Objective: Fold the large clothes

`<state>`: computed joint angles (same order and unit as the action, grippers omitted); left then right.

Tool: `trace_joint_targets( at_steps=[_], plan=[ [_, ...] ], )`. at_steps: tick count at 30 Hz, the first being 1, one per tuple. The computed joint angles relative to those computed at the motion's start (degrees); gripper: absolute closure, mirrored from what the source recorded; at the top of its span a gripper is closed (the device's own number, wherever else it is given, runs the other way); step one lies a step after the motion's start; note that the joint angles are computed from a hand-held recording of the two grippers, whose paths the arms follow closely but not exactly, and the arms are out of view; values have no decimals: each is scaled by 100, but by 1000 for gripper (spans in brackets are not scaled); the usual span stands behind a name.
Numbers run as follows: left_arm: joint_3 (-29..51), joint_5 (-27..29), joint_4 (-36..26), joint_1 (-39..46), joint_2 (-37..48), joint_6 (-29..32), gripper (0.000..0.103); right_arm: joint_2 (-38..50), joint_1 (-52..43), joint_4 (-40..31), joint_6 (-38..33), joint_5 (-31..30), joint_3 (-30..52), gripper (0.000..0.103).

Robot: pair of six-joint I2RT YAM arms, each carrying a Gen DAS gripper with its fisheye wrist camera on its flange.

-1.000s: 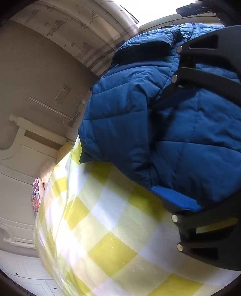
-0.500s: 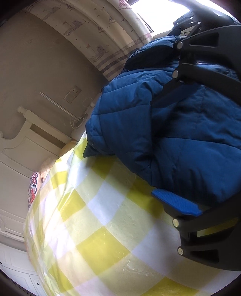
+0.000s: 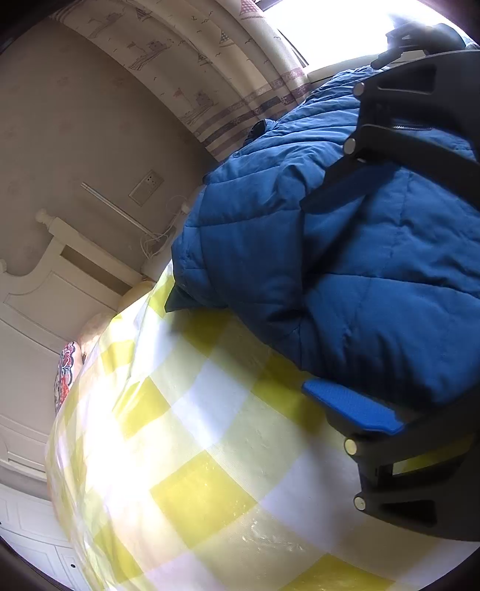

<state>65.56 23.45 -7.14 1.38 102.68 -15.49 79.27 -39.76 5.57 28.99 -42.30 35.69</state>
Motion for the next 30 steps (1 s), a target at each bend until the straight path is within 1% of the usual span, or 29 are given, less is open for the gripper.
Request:
trace_joint_targets(
  at_steps=[2,4,5,6,7,8,10,11,12,14,15,16,17,18,19,21,22,24,26,28,30],
  plan=[
    [-4,4,4,2,-1,-2,13,178,112,1,-83,118,124,54],
    [-7,3,3,2,-3,0,13,231,155,32,-195,84,138,55],
    [-7,3,3,2,-3,0,13,157,163,43,-235,35,100,63],
    [-11,12,7,4,-4,-8,13,-151,113,104,-232,-35,-87,74],
    [-12,17,13,6,-2,-10,13,-443,79,213,-201,-109,-247,76],
    [-13,21,19,7,0,-8,13,-782,73,19,-265,-94,-325,79],
    [-8,27,13,12,5,-3,13,-1204,-58,-381,-269,-296,-438,80],
    [-11,29,16,13,2,-9,13,-1300,-86,-616,-378,-321,-458,80],
    [-19,33,19,13,-3,-15,13,-1305,-47,-908,-637,-146,-398,80],
    [-13,38,6,11,-2,-13,13,-1002,123,-1208,-1062,458,-216,80],
    [-24,38,13,13,-10,-11,13,-711,152,-1389,-1192,604,-52,73],
    [-44,41,29,16,-24,-19,13,-494,168,-1763,-1294,732,168,65],
    [-65,48,48,25,-36,-29,13,-498,96,-1890,-1300,662,218,62],
    [-74,66,58,35,-40,-41,13,-723,35,-2014,-1307,756,190,52],
    [-74,79,60,45,-37,-46,13,-1121,-36,-1998,-1289,937,39,47],
    [-60,80,43,43,-25,-44,13,-2051,-78,-1730,-1322,1486,-319,46],
    [-55,75,36,40,-25,-35,13,-2394,9,-1651,-1483,1759,-410,46],
    [-47,68,26,33,-17,-27,13,-2623,390,-1597,-1955,2101,-373,46],
    [-52,76,33,39,-17,-30,13,-2570,1128,-1509,-2562,2822,-289,46],
    [-44,76,29,42,-13,-25,13,-2052,1694,-1338,-3036,3356,-97,47],
    [-45,76,33,45,-17,-27,13,-1373,1995,-1121,-3268,3886,88,48]
  ],
)
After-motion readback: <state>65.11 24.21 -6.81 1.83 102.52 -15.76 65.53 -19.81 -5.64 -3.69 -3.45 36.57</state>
